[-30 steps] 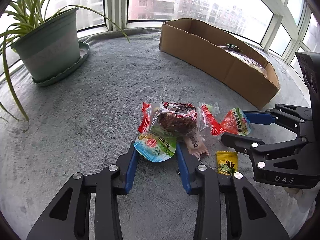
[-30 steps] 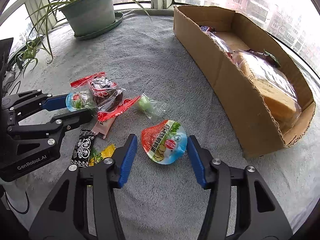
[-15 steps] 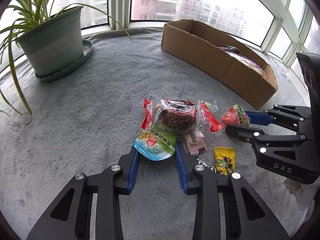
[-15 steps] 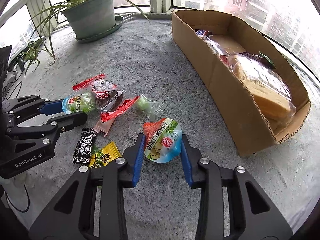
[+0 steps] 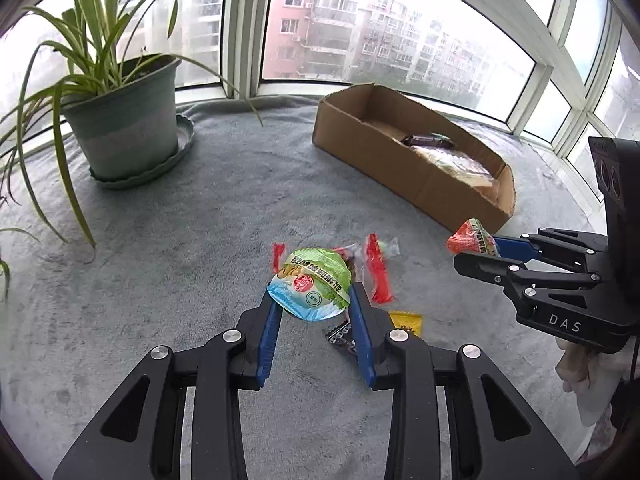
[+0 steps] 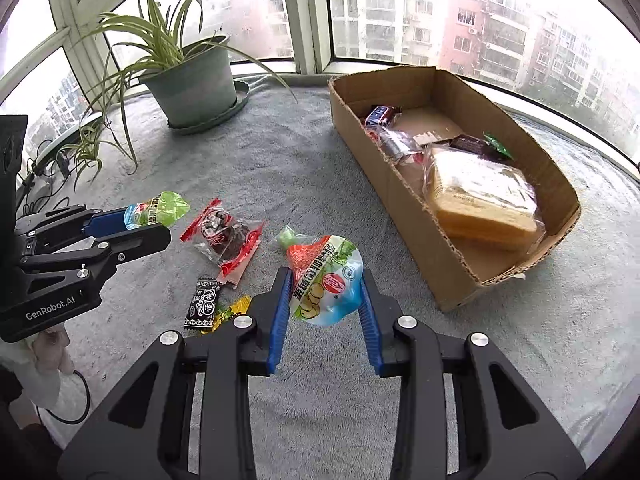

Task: Organize snacks
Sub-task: 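Close the left gripper on the green jelly cup while the right closes on the red jelly cup, then carry both jelly cups into the box and open both grippers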

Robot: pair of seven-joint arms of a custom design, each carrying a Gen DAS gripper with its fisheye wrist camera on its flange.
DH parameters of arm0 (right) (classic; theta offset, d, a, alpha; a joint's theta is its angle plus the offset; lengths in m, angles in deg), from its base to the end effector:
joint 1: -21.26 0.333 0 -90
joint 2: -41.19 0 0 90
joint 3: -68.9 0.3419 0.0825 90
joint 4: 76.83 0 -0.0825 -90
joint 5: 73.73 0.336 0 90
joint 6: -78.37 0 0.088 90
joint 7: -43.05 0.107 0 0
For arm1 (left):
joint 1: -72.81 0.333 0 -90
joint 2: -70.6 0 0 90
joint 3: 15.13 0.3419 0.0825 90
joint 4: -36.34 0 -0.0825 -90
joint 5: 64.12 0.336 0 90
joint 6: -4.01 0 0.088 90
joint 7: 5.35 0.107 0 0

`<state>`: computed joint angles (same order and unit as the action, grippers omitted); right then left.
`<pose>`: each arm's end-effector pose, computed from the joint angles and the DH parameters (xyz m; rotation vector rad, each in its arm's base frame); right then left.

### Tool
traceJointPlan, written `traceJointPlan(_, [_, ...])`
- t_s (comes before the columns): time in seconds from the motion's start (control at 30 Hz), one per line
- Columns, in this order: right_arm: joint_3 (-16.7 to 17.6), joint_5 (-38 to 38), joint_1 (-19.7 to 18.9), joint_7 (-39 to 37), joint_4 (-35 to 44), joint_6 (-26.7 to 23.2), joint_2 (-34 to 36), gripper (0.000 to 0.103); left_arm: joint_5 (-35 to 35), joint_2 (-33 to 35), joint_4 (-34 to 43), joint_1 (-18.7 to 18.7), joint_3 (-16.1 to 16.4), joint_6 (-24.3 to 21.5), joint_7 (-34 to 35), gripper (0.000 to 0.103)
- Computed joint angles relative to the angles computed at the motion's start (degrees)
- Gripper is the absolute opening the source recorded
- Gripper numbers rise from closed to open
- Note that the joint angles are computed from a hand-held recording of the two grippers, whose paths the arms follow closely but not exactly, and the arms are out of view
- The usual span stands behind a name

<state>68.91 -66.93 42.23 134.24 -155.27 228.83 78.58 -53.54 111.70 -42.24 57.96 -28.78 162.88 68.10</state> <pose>0.6963 0.2640 0.4442 -2.0374 1.5658 -0.3497 0.6847 -0.3156 0.4246 -1.6812 2.1476 -0.9296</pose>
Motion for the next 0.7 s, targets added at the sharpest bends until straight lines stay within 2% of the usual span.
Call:
traceJointPlan(0.37, [-0.8, 0.3, -1.4, 0.3, -1.6, 3.1, -2.5, 0.034, -0.2, 1.1, 5.6, -1.9, -1.4, 0.2, 2.7, 0.032])
traceJointPlan(0.57, [-1.4, 0.0, -2.6, 0.3, -0.7, 3.1, -2.3, 0.034, -0.6, 5.1, 14.3, -4.1, -1.1, -2.8, 4.6, 0.032])
traceJointPlan(0.7, [-1.9, -0.2, -3.5, 0.5, 0.7, 2.6, -1.7, 0.034, -1.2, 9.5, 22.9, -6.0, -0.7, -6.6, 5.9, 0.032])
